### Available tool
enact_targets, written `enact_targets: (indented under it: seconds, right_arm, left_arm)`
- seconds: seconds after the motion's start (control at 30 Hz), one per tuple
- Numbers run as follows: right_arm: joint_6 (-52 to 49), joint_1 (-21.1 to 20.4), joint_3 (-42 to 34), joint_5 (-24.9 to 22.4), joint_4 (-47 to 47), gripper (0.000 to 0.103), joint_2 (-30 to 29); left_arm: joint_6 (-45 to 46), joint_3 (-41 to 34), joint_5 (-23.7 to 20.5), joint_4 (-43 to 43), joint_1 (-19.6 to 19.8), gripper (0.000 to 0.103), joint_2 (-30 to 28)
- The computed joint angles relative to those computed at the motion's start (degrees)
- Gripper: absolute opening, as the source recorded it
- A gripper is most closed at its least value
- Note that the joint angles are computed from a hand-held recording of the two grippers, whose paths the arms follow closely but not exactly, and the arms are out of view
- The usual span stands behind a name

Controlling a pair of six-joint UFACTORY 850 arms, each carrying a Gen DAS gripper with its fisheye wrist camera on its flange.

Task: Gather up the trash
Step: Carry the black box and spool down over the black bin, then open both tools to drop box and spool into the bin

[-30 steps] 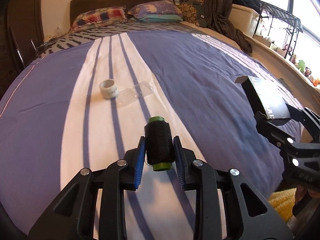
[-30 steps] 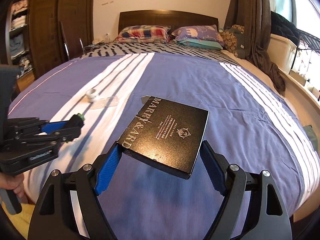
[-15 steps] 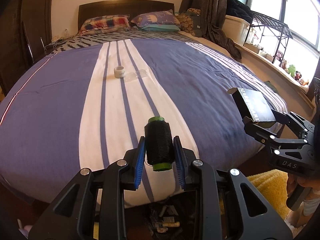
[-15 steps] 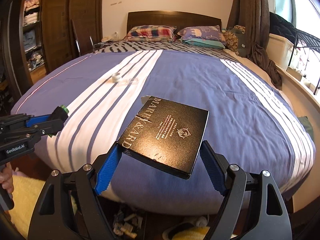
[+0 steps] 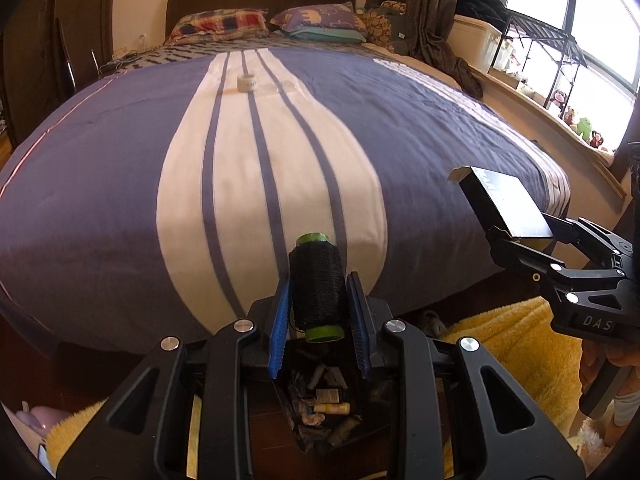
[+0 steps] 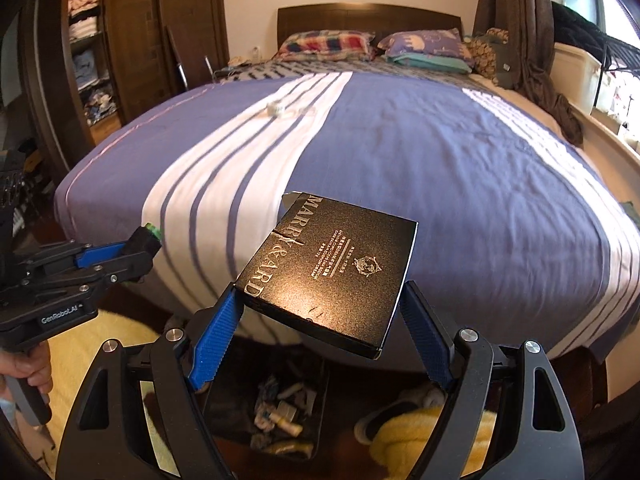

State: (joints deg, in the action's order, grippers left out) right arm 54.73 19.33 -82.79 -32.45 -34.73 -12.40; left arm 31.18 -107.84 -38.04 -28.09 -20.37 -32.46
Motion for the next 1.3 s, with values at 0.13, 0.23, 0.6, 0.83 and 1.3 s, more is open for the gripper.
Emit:
enact_targets:
  seconds: [0.13, 0.23, 0.6, 0.83, 1.3]
  right_arm:
    - [-0.3, 0.9, 2.8, 0.1, 2.5, 0.080, 0.8]
    - [-2.0, 1.4, 4.4, 0.2, 4.8, 0.080, 0.8]
    - [-12.2, 0.8, 6.4, 0.6, 18.5, 0.080, -3.6]
    - [-21.2, -0.9, 5.3, 0.8, 30.0, 0.080, -8.1]
    - [-31.8, -3.3, 1.0, -2.1, 44.3, 0.081, -15.3]
  left_arm:
    - [1.1, 5.0, 1.0, -1.5, 0.0, 0.026, 1.8]
    - [1.4, 8.2, 1.5, -2.1, 0.0, 0.026, 2.6]
    - [-4.4, 11.9, 0.2, 3.7, -0.1, 0.026, -0.8]
    - [-6.5, 8.4, -3.7, 6.4, -0.2, 0.026, -5.9]
    - [-8.0, 2.7, -12.7, 8.6, -1.3, 0.027, -12.9]
